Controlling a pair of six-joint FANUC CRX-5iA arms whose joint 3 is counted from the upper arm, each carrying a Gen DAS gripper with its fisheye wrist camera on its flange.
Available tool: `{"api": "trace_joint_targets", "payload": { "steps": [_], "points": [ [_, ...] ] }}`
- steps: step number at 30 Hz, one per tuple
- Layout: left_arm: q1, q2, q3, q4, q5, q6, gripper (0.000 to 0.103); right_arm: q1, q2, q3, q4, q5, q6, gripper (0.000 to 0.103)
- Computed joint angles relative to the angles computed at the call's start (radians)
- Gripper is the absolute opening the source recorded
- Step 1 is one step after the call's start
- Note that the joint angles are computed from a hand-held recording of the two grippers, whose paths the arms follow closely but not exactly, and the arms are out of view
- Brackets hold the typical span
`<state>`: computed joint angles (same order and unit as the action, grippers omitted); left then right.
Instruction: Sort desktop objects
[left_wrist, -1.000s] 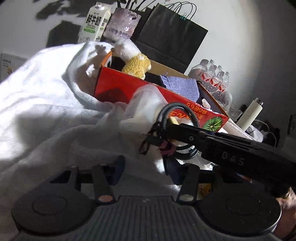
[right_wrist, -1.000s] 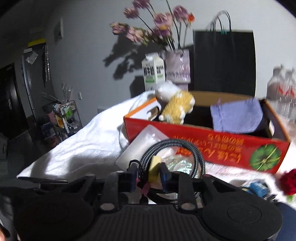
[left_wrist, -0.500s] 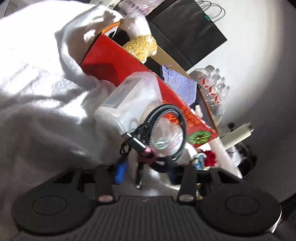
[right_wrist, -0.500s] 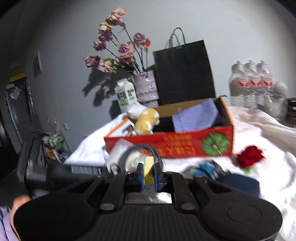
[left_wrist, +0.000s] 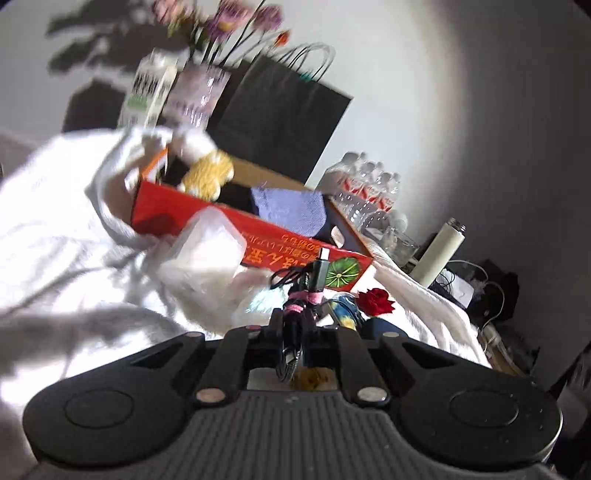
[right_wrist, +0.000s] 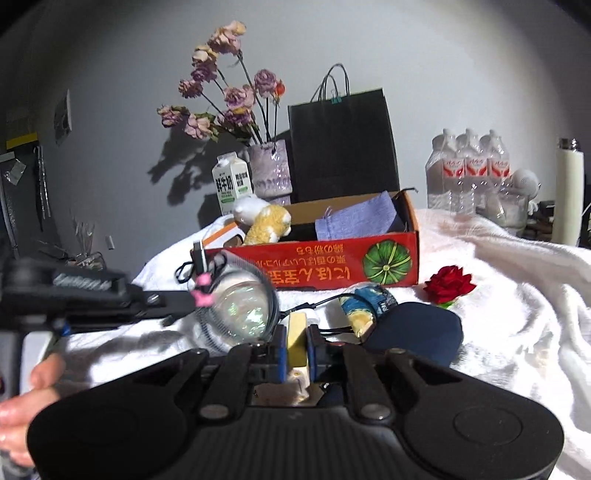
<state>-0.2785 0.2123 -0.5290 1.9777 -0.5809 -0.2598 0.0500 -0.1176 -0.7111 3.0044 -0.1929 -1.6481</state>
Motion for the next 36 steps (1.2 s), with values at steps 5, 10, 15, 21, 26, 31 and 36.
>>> {"api": "trace_joint_targets", "payload": {
  "steps": [5,10,15,21,26,31,36],
  "points": [
    [-0.024,-0.121,-0.122,0.031,0.069,-0.155,0.009,0.046,-0.057,-0.087,-0.15,-0.05,0.133,0.01],
    [-0.008,-0.235,-0.221,0.012,0.101,-0.232,0.009,0.129,-0.117,-0.189,-0.37,-0.122,0.324,0.01],
    [-0.036,-0.311,-0.258,0.097,0.154,-0.355,0.007,0.237,-0.167,-0.259,-0.602,-0.206,0.518,0.01],
    [0.003,-0.326,-0.274,0.025,0.116,-0.317,0.006,0.332,-0.188,-0.287,-0.714,-0.286,0.623,0.01],
    [0.029,-0.308,-0.247,0.014,0.098,-0.27,0.006,0.318,-0.18,-0.275,-0.684,-0.265,0.6,0.01],
    [0.032,-0.285,-0.198,0.025,0.089,-0.261,0.006,0.245,-0.183,-0.244,-0.556,-0.201,0.513,0.01],
    [0.025,-0.235,-0.113,0.036,0.078,-0.254,0.006,0.102,-0.181,-0.146,-0.265,-0.076,0.322,0.01]
  ]
}}
